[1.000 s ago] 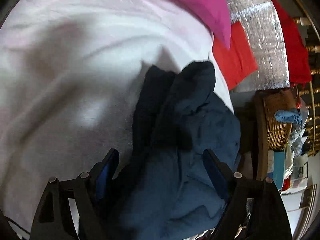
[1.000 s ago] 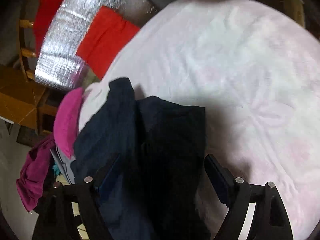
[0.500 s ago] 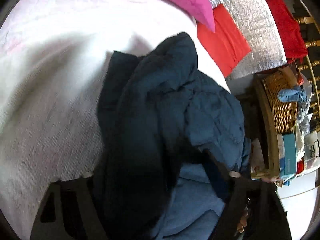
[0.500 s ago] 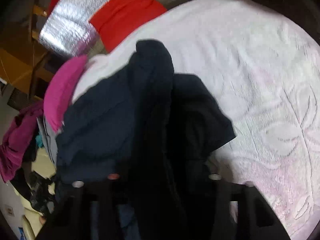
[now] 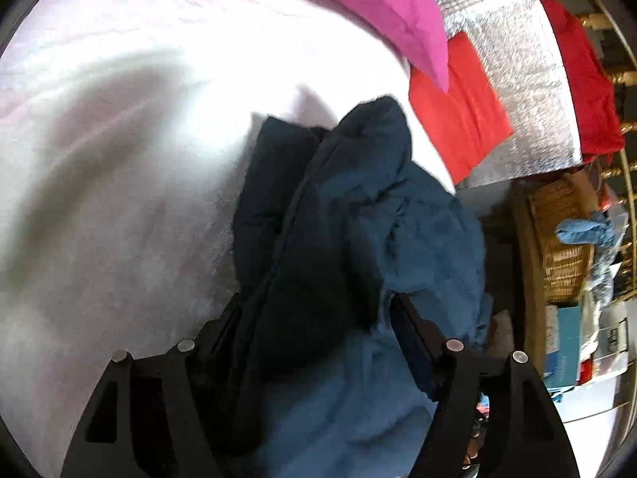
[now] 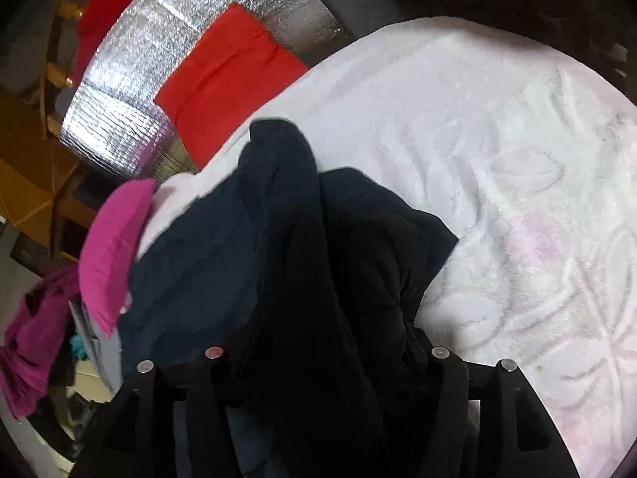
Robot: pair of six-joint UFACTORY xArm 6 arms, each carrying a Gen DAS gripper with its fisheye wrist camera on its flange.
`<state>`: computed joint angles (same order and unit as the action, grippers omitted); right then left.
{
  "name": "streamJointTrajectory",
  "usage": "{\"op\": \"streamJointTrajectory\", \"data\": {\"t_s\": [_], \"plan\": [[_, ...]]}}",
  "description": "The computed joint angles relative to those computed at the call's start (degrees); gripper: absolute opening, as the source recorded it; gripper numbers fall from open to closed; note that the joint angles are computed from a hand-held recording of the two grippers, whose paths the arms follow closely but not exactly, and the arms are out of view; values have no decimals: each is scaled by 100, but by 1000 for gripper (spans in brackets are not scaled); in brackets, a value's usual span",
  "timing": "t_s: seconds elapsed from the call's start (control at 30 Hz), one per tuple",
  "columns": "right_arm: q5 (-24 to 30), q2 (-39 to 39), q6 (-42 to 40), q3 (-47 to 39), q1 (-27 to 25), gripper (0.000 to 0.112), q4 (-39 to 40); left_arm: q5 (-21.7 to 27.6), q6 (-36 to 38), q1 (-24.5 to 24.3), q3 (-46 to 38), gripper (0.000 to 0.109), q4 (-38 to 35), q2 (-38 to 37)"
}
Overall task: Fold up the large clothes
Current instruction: 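Grasp the navy jacket with both tools and lift it off the bed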
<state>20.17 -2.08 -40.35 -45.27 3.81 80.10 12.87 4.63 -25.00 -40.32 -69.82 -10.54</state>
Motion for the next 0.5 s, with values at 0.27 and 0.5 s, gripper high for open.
{"op": "streamJointTrajectory", "data": {"t_s": [0.27, 0.5], "plan": [[558, -722, -206, 702, -537, 73, 613, 47, 312, 153, 805, 78, 5, -935], [393, -178, 732, 244, -89, 36, -480, 356, 431, 242, 66, 52, -72, 52]]}}
